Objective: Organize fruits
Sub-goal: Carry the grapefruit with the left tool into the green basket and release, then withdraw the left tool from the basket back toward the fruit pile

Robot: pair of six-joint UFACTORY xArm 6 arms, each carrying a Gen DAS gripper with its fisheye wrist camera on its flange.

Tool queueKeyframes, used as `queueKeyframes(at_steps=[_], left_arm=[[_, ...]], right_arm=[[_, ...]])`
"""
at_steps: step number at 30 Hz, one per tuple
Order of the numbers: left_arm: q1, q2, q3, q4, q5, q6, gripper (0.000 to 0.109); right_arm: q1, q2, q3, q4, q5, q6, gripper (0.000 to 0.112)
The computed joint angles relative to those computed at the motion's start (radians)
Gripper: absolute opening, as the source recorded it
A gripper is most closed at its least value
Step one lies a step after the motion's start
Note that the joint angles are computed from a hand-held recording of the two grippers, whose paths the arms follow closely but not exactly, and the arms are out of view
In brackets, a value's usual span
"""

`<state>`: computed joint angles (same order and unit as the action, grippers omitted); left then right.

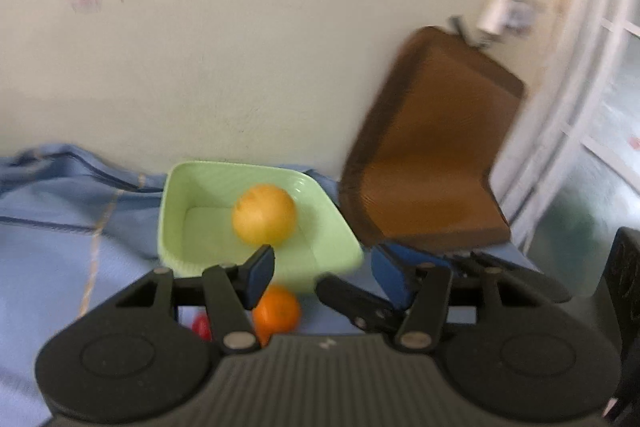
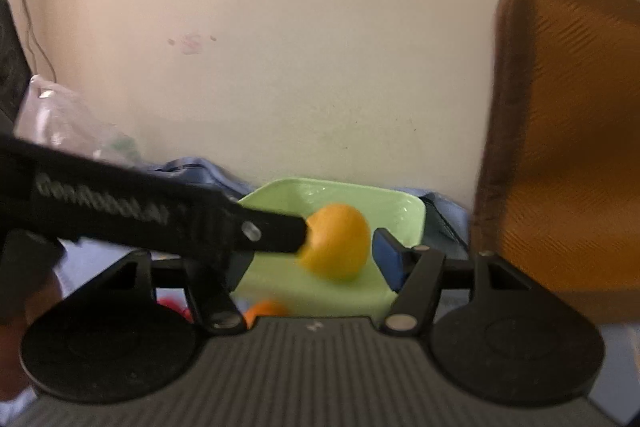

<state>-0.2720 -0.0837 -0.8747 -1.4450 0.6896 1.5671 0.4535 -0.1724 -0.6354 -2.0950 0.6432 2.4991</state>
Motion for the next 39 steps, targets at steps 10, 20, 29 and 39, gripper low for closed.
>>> queueKeyframes(at_steps=[10, 20, 29, 39], left_arm=[[-0.049, -0.480, 0.547, -0.147, -0.251, 0.195, 0.057], [-0.044, -0.519, 0.618, -0.354, -0.368, 0.349, 0.057], [-0.004, -0.488, 0.615, -0.370, -0.335, 0.373, 0.057], [0.026, -0.475, 0.613, -0.316, -0.277, 0.345, 0.062]], right_arm=[[0.631, -0.100, 0.246, 0.579, 0.470, 0.157, 0.067], [0.712, -0.054, 0.240, 0.674, 0.510, 0.215, 0.068], [0.699, -0.088, 0.282, 0.669, 0.491, 0.273, 0.068], [0.696, -0.070, 0.266, 0.684, 0.490, 0.236, 0.069]])
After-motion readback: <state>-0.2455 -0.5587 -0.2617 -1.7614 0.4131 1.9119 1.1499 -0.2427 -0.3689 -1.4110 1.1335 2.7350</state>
